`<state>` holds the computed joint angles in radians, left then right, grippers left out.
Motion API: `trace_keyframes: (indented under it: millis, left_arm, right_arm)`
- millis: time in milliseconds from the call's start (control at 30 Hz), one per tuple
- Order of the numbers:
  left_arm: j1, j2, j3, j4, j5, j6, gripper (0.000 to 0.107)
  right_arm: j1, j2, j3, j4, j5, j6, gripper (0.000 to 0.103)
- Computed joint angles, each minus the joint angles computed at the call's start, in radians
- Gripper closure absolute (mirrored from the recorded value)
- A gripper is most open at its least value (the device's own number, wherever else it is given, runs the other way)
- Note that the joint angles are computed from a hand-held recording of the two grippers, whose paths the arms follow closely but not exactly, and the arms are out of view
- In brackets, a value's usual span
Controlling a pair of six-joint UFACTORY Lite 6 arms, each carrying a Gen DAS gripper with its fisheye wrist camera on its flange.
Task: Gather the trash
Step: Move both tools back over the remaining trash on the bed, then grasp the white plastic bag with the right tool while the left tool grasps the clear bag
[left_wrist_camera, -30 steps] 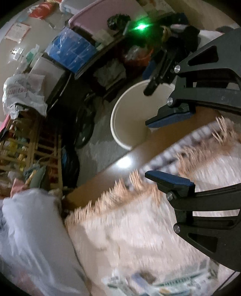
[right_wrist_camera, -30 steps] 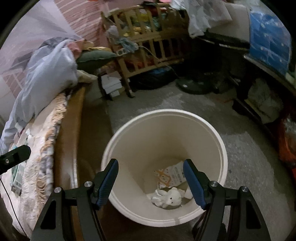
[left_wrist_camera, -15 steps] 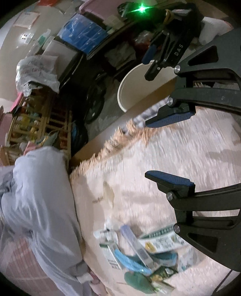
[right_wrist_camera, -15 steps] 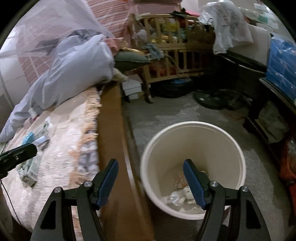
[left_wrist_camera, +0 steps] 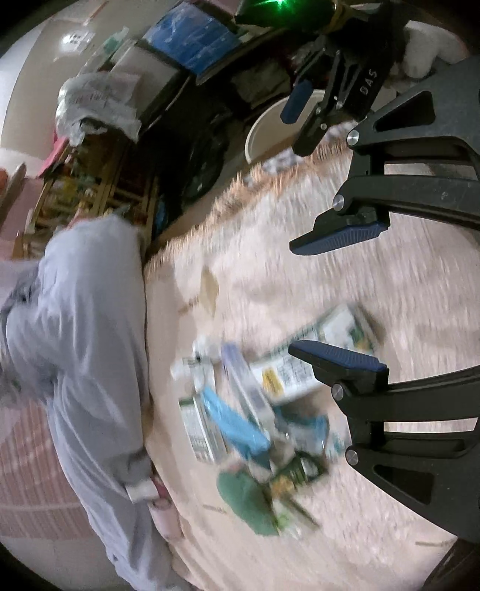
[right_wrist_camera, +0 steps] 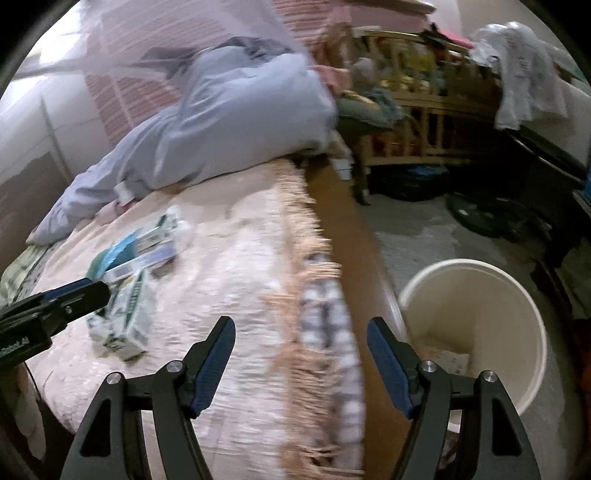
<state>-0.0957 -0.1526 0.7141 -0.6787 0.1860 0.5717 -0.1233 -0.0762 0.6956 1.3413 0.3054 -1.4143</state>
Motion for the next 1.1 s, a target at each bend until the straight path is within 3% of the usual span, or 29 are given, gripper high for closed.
trace_keyframes:
  millis: [233,433,567,867,967,1100]
  left_arm:
    - [0.27,-0.056,-0.072,-0.206,0.098,0.343,0.061]
    - [0.486,0.025,-0.082,-0.393,0.228,0.647,0.06]
    - [0.527,0.104,-0.069,-0.431,0.269,0.707,0.06]
    - [0.512,0.181,-0.05,-0.503,0.234,0.812,0.06]
    - [0.504,0.229,-0.023,-0.518,0.219,0.827,0.06]
    - [0.492,0.308,0.017,-0.57,0.225,0.87,0.06]
  right_arm:
    - [0.163,0.038,0.042,-0.037,-0.034,0.093,0.032]
    - [0.268,0.092,0.087,-0.057,-0.051,0.141,0.031]
    - [0.333,0.175,0.157,-0.061,-0.076,0.153,0.031]
    - [0.359,0.406,0.438,-0.201,-0.008,0.299,0.031]
    - [0.365,0.532,0.592,-0.257,0.022,0.368,0.031]
    - [0.371,0.753,0.89,-0.454,0.093,0.58,0.031]
